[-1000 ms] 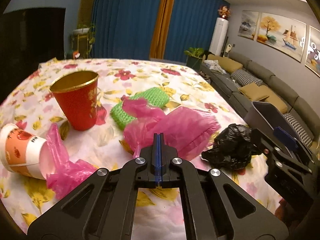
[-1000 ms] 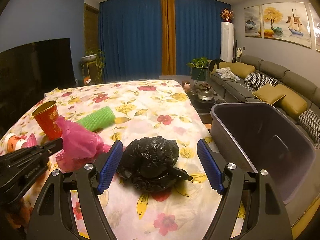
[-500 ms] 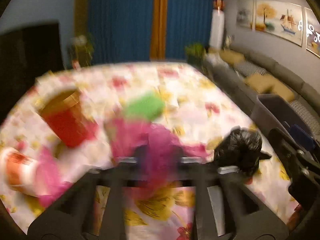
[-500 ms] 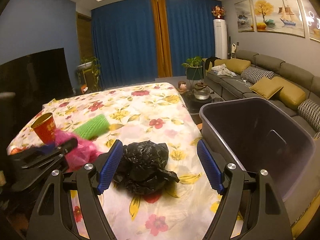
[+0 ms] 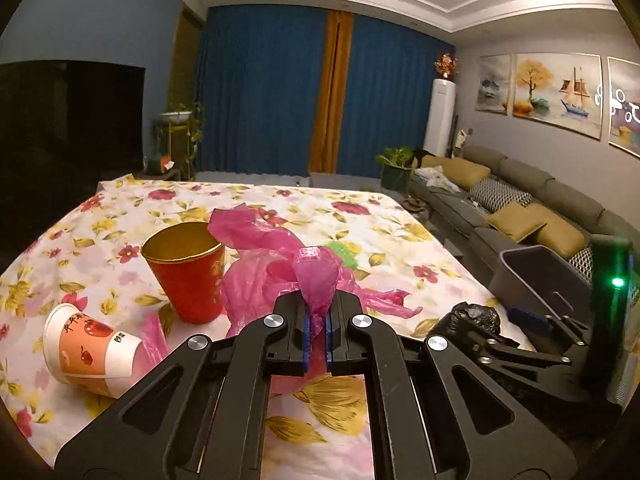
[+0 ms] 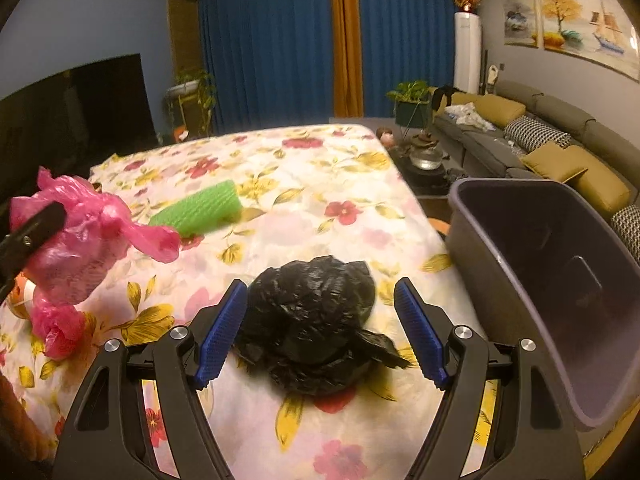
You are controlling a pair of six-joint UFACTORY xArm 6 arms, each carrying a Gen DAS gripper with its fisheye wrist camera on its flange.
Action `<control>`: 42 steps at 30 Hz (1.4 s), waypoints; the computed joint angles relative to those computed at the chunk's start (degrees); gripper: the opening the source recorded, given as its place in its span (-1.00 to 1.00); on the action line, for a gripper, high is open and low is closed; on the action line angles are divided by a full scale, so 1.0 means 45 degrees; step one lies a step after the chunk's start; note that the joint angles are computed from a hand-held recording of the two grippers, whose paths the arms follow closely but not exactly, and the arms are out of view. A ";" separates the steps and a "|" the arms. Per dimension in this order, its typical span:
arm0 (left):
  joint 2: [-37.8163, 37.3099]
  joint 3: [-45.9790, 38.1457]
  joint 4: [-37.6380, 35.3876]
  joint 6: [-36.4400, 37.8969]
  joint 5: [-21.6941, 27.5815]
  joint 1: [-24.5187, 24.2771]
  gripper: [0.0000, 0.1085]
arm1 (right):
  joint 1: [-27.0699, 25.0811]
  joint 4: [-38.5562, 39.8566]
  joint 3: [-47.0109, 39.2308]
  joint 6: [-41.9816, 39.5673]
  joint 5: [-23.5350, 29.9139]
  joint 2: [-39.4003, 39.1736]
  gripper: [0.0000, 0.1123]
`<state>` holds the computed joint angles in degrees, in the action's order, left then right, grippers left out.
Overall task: Collect trash
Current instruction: 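Grasp the black plastic bag with the right tool while the left tool grasps the pink bag, then carry the black bag and pink bag over the grey bin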
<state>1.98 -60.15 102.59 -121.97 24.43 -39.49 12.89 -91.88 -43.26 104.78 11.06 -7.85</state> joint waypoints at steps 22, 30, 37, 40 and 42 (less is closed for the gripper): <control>0.0323 -0.0183 0.0097 -0.0182 -0.0955 0.0429 -0.92 | 0.0616 -0.1040 0.0939 0.0744 0.0834 -0.2084 -0.48; 0.0270 -0.0254 -0.0033 0.0268 -0.0781 -0.0126 -0.92 | 0.0780 -0.0874 0.2227 0.0428 0.1294 -0.4140 -0.48; 0.0157 -0.0517 -0.0356 0.0814 -0.0582 -0.1020 -0.92 | 0.0534 -0.0445 0.3362 -0.0127 0.1647 -0.6036 -0.47; 0.0299 -0.0855 -0.0429 0.1092 -0.0514 -0.1415 -0.92 | 0.0225 -0.0225 0.3914 -0.0408 0.1687 -0.6895 -0.47; 0.0442 -0.1098 -0.0542 0.1325 -0.0516 -0.1621 -0.92 | -0.0044 0.0037 0.4256 -0.0701 0.1671 -0.7447 -0.47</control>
<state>3.97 -65.09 100.15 -116.01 22.11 -46.79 12.69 -91.72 -24.11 101.63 18.58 -41.36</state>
